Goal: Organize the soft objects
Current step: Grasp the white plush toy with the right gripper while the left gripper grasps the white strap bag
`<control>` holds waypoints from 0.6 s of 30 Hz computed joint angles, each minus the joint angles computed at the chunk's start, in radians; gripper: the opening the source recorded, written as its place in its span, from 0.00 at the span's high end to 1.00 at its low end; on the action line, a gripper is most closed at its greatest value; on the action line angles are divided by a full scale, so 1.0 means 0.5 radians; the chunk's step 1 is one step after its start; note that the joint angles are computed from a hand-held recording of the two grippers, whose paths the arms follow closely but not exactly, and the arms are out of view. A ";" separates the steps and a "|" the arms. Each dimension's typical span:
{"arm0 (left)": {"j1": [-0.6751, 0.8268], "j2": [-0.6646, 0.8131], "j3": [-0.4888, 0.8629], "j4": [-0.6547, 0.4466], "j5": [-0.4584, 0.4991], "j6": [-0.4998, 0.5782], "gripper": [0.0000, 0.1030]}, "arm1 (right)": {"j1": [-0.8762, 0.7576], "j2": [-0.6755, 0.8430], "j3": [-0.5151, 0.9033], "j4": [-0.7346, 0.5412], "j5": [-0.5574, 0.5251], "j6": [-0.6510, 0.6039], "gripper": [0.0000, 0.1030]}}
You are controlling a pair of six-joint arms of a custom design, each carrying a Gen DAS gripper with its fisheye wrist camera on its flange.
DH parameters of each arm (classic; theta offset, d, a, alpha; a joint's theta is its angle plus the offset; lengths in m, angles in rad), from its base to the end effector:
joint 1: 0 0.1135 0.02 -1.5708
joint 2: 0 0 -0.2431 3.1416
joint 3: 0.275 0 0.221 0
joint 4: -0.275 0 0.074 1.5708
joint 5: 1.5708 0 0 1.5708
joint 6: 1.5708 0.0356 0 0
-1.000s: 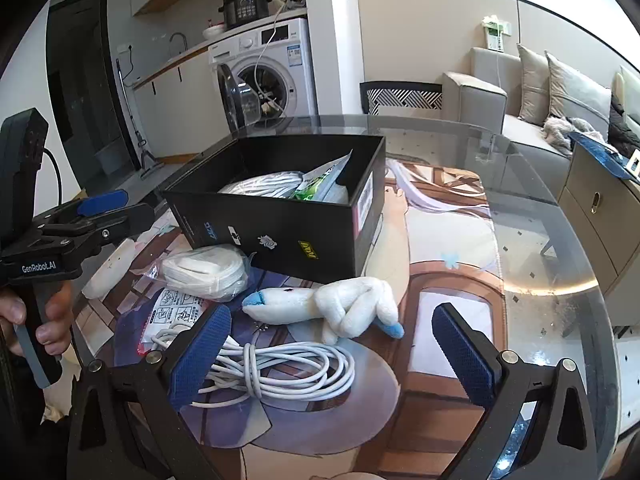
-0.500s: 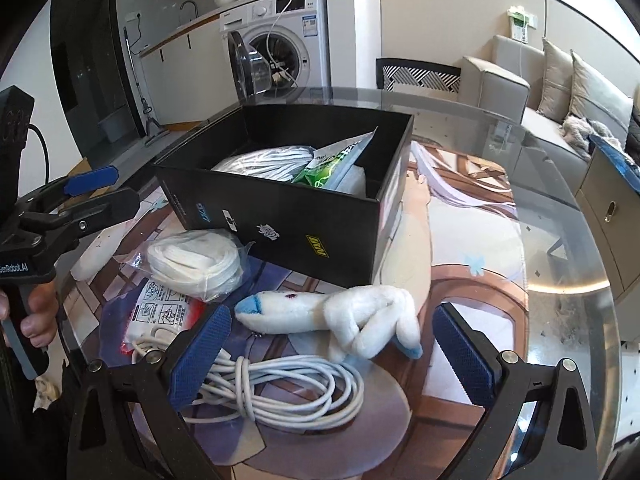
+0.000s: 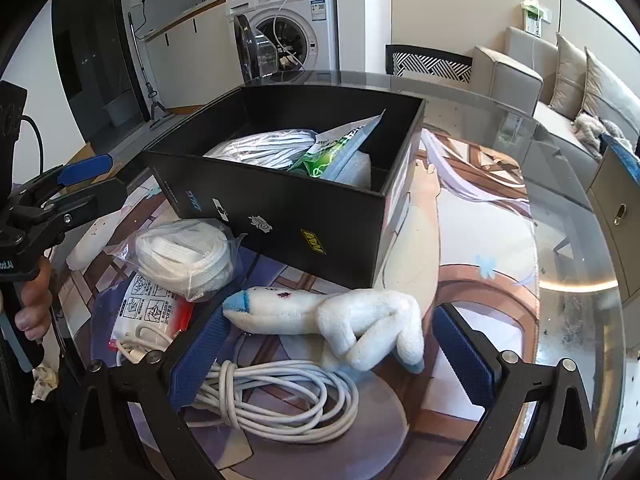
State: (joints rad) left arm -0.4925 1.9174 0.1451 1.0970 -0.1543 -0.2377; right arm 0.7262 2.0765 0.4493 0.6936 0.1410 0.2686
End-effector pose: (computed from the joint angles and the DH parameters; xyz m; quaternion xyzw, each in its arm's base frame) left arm 0.1824 -0.0916 0.0535 0.0811 0.8957 -0.0892 0.4280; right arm 0.1908 0.1627 0.0226 -0.1934 0.9276 0.0903 0.3065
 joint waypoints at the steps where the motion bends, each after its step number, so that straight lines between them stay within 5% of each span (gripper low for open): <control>1: -0.001 0.003 0.000 0.004 -0.002 0.000 0.00 | -0.007 0.012 0.006 0.008 -0.003 -0.003 0.01; 18: 0.000 0.091 0.037 0.018 0.009 -0.011 0.00 | -0.067 0.075 0.053 0.028 -0.046 0.018 0.01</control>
